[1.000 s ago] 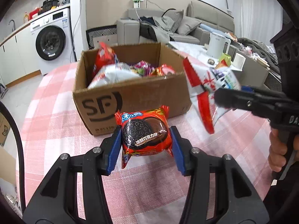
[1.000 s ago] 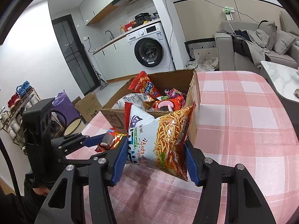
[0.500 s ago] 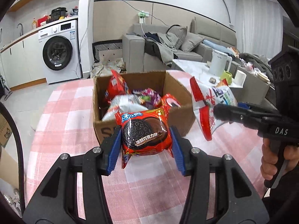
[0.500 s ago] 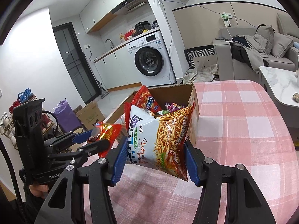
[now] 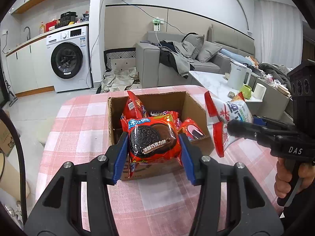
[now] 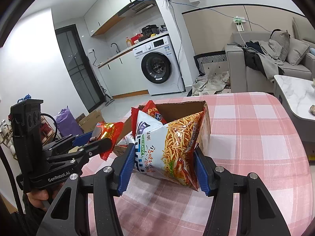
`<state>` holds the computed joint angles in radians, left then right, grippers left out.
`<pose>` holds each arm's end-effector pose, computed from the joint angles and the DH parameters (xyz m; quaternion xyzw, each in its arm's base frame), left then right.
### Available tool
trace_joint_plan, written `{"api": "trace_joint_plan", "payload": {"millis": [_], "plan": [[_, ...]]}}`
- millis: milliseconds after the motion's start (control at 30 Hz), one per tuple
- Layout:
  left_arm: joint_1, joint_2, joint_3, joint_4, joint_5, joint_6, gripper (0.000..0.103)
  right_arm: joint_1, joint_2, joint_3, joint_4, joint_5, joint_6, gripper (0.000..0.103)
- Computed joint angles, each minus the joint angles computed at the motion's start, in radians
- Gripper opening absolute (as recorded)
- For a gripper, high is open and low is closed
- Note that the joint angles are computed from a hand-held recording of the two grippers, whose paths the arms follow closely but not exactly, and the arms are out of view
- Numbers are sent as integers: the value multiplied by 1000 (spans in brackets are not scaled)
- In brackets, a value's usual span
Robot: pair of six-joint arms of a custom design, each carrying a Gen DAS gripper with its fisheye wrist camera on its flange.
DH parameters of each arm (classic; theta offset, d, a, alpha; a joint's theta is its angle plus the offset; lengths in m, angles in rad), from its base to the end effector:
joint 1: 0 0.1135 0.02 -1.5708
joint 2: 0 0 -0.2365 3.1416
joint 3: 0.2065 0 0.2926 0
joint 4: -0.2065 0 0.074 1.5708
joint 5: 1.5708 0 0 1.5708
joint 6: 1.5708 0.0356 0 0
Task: Organize snacks
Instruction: 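Lift both packets and carry them over the SF box, then lower both packets into the SF box and open both tools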
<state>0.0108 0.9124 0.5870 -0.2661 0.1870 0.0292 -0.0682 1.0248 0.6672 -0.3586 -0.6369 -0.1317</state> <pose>0.2564 -0.0039 0.2051 0.0520 0.8782 -0.0730 0.4698 0.2647 0.0031 0.2042 -0.1571 0.8598 0.2442 0.4200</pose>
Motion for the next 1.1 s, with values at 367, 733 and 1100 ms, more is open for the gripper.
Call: {"api": "trace_joint_plan", "payload": {"millis": [367,733,1100], "plan": [[-29,144,74,74,-32,-21,47,39,85,71,18,26,17,57],[-5,327,182,141,-35,-40,47,74,217,162,45,65,37,57],[5,484,284,177,-42,-47,47,132,408,281,106,131,66,57]]}}
